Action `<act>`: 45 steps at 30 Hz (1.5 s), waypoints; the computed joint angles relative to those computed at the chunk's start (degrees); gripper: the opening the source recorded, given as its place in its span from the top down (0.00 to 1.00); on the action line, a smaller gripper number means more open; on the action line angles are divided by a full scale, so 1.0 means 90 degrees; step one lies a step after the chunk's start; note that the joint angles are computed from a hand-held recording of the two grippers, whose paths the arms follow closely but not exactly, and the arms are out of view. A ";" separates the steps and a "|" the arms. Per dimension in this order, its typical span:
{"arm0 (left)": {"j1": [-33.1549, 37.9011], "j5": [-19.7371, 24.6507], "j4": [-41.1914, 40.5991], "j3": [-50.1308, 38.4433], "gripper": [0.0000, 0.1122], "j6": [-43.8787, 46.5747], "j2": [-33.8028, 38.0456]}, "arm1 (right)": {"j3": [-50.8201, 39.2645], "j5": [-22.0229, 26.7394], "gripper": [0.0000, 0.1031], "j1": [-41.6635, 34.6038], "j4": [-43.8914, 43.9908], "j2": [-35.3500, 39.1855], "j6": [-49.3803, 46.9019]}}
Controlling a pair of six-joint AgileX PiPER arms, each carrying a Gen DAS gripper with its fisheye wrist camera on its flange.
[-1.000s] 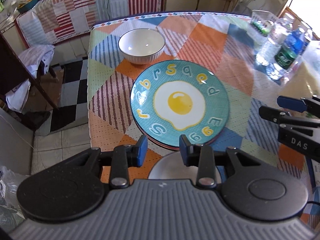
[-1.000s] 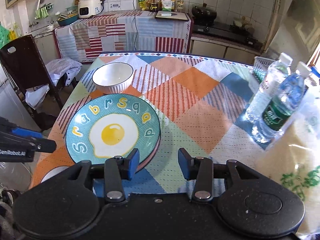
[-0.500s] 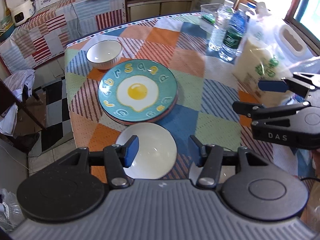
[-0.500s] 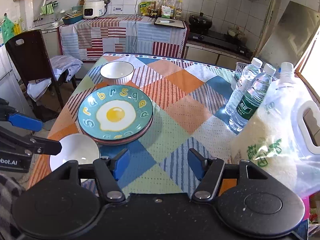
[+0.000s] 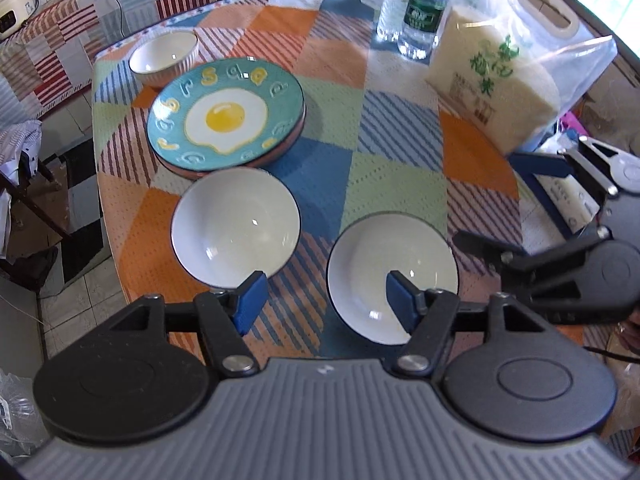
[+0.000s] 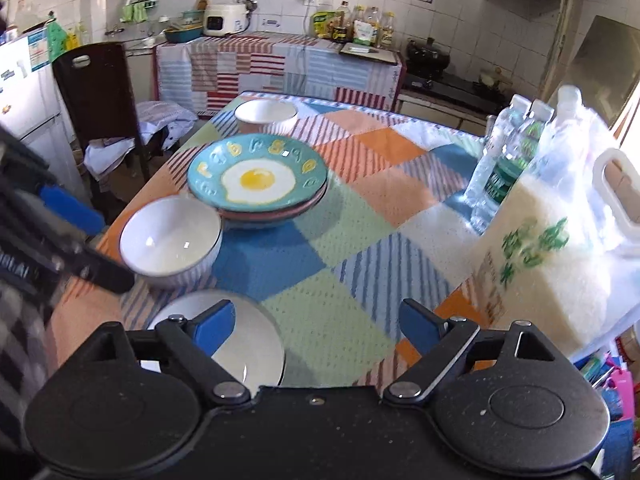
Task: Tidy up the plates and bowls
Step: 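Move both grippers to the large black-rimmed white bowl rim and close them, then carry the white bowl beside the water bottles, lower it, open both grippers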
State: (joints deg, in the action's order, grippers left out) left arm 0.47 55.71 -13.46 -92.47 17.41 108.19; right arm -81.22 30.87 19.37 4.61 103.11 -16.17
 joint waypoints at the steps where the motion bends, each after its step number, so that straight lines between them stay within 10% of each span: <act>1: -0.0013 -0.0018 -0.0012 0.0061 0.42 -0.0014 0.0035 | 0.0326 -0.0190 0.11 -0.0027 0.0318 -0.0115 -0.0393; 8: -0.0074 -0.0123 -0.0251 0.0229 0.42 -0.0134 0.0389 | 0.1840 -0.1121 0.11 0.0014 0.2226 -0.0535 -0.2945; 19: -0.0290 -0.0218 -0.0208 0.0097 0.47 -0.0267 0.0878 | 0.2027 -0.1024 0.08 -0.0079 0.4285 0.0080 -0.4642; 28: -0.0589 -0.0869 0.0628 0.0375 0.83 -0.0800 0.0902 | 0.1946 -0.0918 0.02 -0.0286 0.6247 0.0528 -0.6436; 45: -0.0883 -0.0774 0.0897 -0.0311 0.89 -0.0921 0.1119 | 0.1590 -0.0671 0.00 -0.0617 0.6764 0.0714 -0.6714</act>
State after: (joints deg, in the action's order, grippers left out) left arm -7.47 48.75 -5.38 -95.26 9.12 118.26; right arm -66.91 24.83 13.81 65.49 109.54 -76.60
